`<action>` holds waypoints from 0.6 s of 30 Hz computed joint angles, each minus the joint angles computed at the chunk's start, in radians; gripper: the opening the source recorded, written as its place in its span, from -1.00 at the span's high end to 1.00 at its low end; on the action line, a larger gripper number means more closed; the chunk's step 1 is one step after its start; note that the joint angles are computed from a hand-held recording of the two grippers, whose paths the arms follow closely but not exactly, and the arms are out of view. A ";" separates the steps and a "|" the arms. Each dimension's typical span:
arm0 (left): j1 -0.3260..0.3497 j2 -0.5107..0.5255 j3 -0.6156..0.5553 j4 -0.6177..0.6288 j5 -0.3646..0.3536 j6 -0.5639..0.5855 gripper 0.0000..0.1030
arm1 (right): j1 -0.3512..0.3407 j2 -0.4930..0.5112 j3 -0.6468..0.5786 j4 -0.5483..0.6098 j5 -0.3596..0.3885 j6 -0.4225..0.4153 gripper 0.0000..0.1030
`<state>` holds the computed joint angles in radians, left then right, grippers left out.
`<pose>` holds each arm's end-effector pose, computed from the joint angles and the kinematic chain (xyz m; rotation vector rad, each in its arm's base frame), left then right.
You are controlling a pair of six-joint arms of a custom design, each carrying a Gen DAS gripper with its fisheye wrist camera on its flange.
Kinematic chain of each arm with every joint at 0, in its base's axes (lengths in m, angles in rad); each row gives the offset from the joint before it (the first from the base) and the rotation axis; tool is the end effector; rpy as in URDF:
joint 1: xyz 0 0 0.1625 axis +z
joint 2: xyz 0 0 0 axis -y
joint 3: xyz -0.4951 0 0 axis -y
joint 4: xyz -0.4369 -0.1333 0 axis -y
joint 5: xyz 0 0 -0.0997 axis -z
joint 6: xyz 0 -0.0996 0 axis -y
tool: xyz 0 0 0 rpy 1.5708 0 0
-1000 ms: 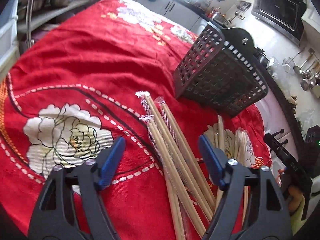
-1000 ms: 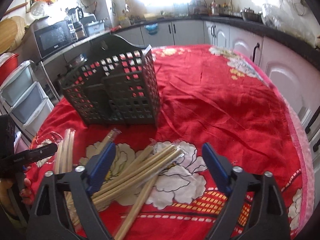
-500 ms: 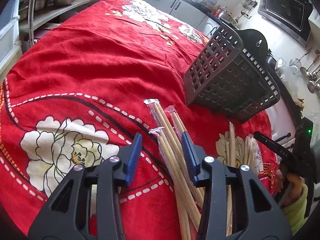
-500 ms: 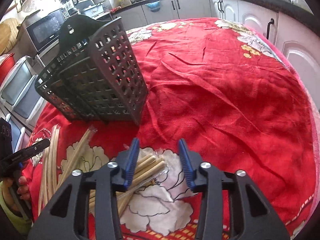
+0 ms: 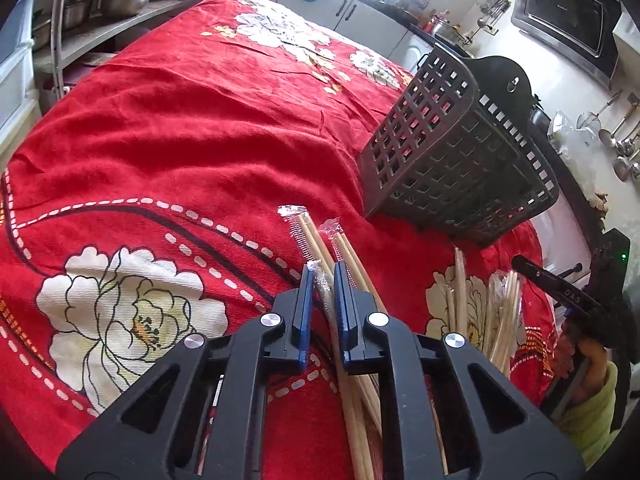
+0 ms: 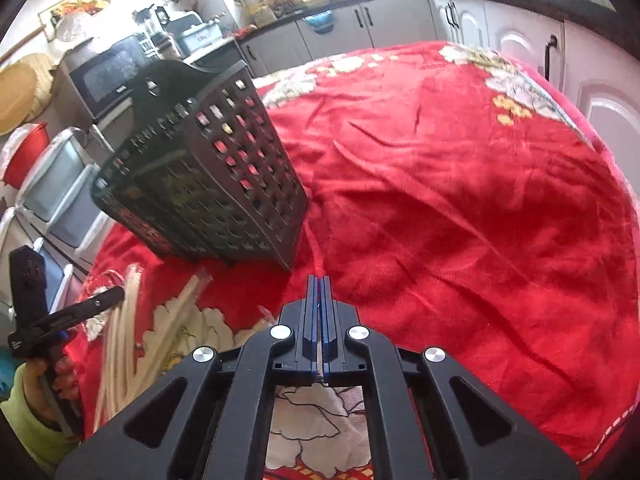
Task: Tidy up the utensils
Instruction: 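Move the left tool down onto a wrapped chopstick bundle and close it, then lift the grasped chopsticks with the left tool toward the grey caddy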
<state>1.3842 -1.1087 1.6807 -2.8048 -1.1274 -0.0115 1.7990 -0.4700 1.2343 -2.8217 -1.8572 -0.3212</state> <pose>0.0390 -0.7421 0.3595 0.0269 2.6210 -0.9519 0.3037 -0.8428 0.0465 0.6538 -2.6840 0.6660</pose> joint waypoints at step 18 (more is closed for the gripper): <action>-0.022 -0.036 0.018 -0.035 -0.041 0.032 0.90 | -0.026 -0.024 -0.042 0.132 0.105 -0.079 0.97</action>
<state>1.3622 -1.1451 1.6987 -2.8401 -1.1682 0.0202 1.7730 -0.4936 1.1921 -2.6898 -1.7519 -0.4007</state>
